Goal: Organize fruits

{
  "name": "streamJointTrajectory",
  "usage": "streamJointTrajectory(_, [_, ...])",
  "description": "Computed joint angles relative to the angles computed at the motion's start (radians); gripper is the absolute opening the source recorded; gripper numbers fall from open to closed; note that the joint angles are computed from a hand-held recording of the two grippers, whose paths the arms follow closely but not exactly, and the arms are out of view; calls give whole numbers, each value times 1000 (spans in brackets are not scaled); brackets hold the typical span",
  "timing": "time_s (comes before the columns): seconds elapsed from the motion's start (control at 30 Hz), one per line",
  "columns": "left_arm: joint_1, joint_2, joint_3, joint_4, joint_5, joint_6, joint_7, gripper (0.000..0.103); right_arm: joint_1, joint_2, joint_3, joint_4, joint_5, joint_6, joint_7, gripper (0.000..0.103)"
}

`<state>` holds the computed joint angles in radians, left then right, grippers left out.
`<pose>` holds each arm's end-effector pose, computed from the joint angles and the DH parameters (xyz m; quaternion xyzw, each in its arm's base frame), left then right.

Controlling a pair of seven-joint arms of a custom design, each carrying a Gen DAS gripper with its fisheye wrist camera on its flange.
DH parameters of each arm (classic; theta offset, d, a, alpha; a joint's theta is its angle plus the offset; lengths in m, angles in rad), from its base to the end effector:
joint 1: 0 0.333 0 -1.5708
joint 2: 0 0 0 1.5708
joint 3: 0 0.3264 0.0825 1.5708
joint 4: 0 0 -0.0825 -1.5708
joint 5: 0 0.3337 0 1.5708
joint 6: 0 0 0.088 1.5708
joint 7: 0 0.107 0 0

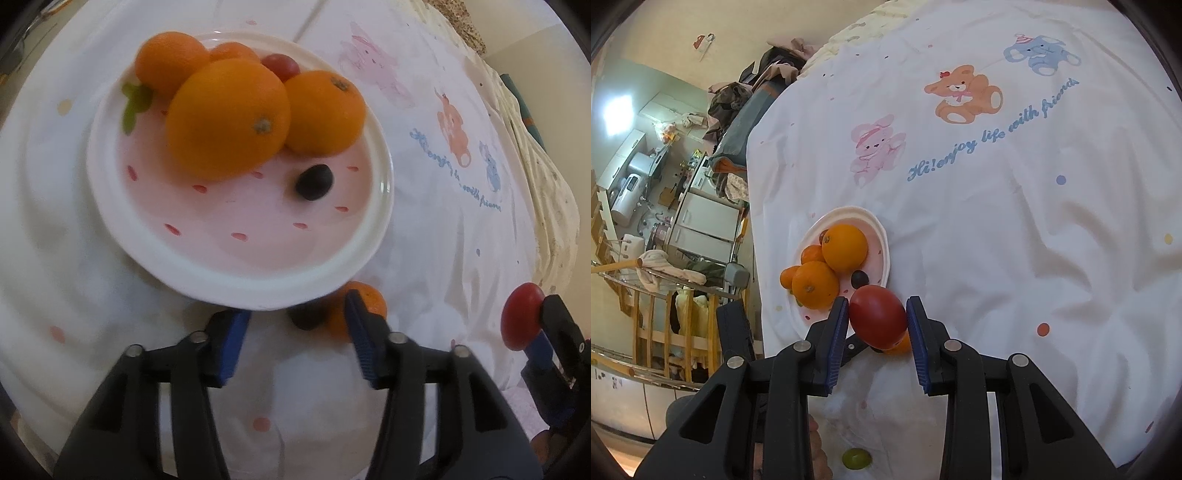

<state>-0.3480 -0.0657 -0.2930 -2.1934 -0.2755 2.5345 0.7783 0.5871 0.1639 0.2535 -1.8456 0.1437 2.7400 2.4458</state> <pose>0.4099 -0.3054 0.4926 0.7975 -0.5622 0.2054 0.0762 0.4176 0.4414 0.5559 -0.6023 0.7104 0.0941 0.3518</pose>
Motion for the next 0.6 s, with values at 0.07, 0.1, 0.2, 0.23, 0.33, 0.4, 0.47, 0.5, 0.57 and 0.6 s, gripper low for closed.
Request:
streamJointTrajectory(0.07, [-4, 18, -3, 29, 7, -22, 5, 62, 0, 2, 0, 4, -4, -4, -1, 34])
streamJointTrajectory(0.1, [-8, 27, -5, 41, 0, -32, 16, 69, 1, 2, -1, 5, -7, -6, 1, 34])
streamJointTrajectory(0.2, [-20, 53, -9, 73, -6, -52, 30, 80, 2, 0, -3, 4, -13, -8, 10, 34])
streamJointTrajectory(0.23, [-24, 60, -11, 81, -4, -53, 33, 81, 2, -1, -4, 3, -14, -7, 13, 34])
streamJointTrajectory(0.33, [-34, 76, -12, 97, 7, -43, 26, 81, 2, -5, -5, -2, -17, -6, 21, 34])
streamJointTrajectory(0.4, [-43, 104, -16, 133, -4, -72, 52, 81, 2, -5, -4, -2, -18, -5, 22, 34])
streamJointTrajectory(0.47, [-56, 139, -19, 189, 28, -132, 65, 85, 1, -3, -3, 1, -17, -2, 19, 34])
streamJointTrajectory(0.5, [-66, 150, -19, 210, 61, -152, 57, 85, 1, -3, -3, 2, -17, 0, 18, 34])
streamJointTrajectory(0.57, [-78, 165, -17, 234, 92, -174, 44, 85, 1, -9, -8, -5, -24, 8, 28, 34])
streamJointTrajectory(0.6, [-81, 167, -15, 236, 96, -178, 41, 85, 2, -12, -12, -10, -34, 10, 40, 34])
